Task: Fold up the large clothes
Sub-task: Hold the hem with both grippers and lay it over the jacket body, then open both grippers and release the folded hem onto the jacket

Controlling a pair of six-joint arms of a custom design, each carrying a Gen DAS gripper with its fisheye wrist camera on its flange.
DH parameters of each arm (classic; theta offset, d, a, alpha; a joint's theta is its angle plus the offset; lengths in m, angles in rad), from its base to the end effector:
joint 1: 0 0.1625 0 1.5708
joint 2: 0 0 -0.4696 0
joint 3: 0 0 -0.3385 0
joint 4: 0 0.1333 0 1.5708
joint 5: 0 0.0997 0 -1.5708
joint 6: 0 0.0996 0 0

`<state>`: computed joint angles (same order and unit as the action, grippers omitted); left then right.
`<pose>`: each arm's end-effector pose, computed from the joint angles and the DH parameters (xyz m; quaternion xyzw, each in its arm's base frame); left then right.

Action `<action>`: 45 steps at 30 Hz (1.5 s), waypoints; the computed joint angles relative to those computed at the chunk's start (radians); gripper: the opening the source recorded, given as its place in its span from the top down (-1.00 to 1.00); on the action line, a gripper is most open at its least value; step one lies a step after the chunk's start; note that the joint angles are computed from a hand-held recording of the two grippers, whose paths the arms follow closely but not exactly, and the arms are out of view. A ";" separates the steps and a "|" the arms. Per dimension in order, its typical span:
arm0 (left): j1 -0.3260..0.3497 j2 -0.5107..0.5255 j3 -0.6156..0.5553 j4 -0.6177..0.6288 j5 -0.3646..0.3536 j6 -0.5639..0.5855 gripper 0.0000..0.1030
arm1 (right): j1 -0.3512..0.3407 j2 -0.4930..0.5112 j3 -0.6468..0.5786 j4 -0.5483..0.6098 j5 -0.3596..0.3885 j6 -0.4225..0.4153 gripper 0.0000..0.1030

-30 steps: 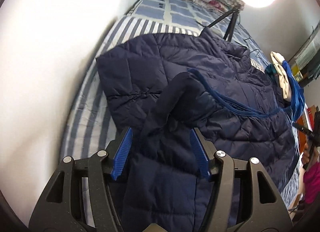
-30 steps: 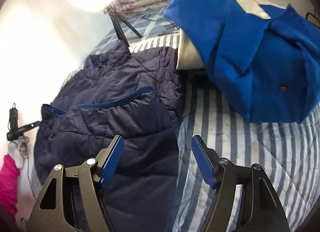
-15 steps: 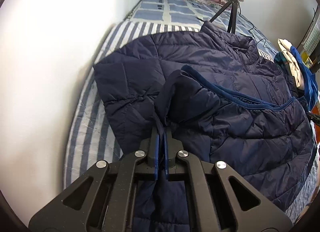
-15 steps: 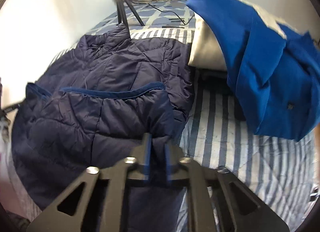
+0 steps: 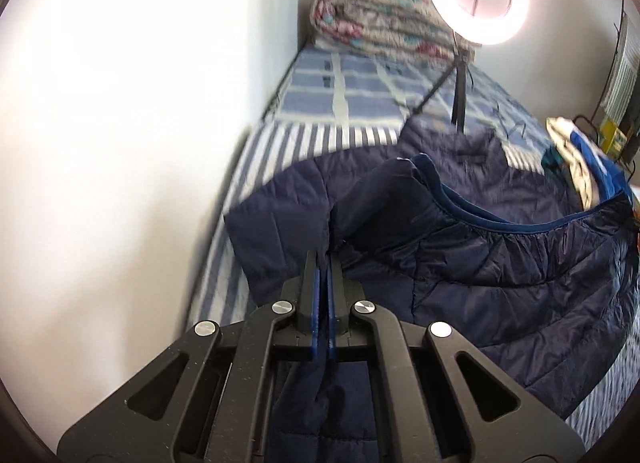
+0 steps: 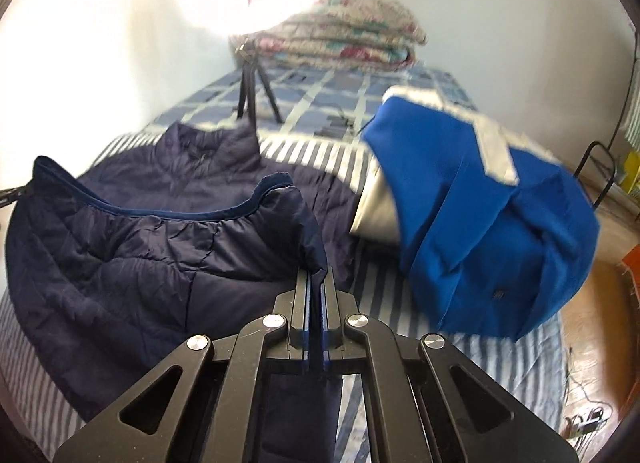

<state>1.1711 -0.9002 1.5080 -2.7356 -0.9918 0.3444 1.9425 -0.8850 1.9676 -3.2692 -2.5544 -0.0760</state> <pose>-0.0988 -0.7164 0.3190 0.2619 0.8869 -0.2710 0.2671 0.2538 -0.5122 0.2395 0.0469 -0.8508 0.3305 0.4057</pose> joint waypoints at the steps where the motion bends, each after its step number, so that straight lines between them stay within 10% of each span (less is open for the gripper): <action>1: -0.003 0.012 -0.026 0.003 0.002 0.001 1.00 | 0.000 0.006 -0.018 -0.009 -0.014 -0.019 0.96; 14: -0.014 0.330 -0.520 0.046 0.098 0.096 1.00 | -0.077 0.209 -0.420 -0.177 -0.183 -0.371 1.00; 23: 0.025 0.544 -0.790 0.151 0.205 0.143 1.00 | -0.158 0.135 -0.372 0.134 0.036 -0.070 0.98; 28: 0.043 0.606 -0.871 0.198 0.239 0.120 1.00 | -0.187 0.093 -0.286 0.151 0.283 -0.008 0.96; 32: 0.047 0.611 -0.875 0.217 0.248 0.114 0.95 | -0.174 0.132 -0.305 0.200 0.348 -0.076 0.96; 36: 0.033 0.573 -0.828 0.175 0.262 0.103 0.25 | -0.170 0.239 -0.406 0.308 0.140 -0.088 0.96; 38: 0.016 0.517 -0.734 0.090 0.241 0.131 0.25 | -0.176 0.270 -0.437 0.326 0.028 -0.068 0.96; 45: -0.082 0.326 -0.359 0.041 0.064 0.170 0.24 | -0.170 0.232 -0.411 0.314 0.045 0.038 0.96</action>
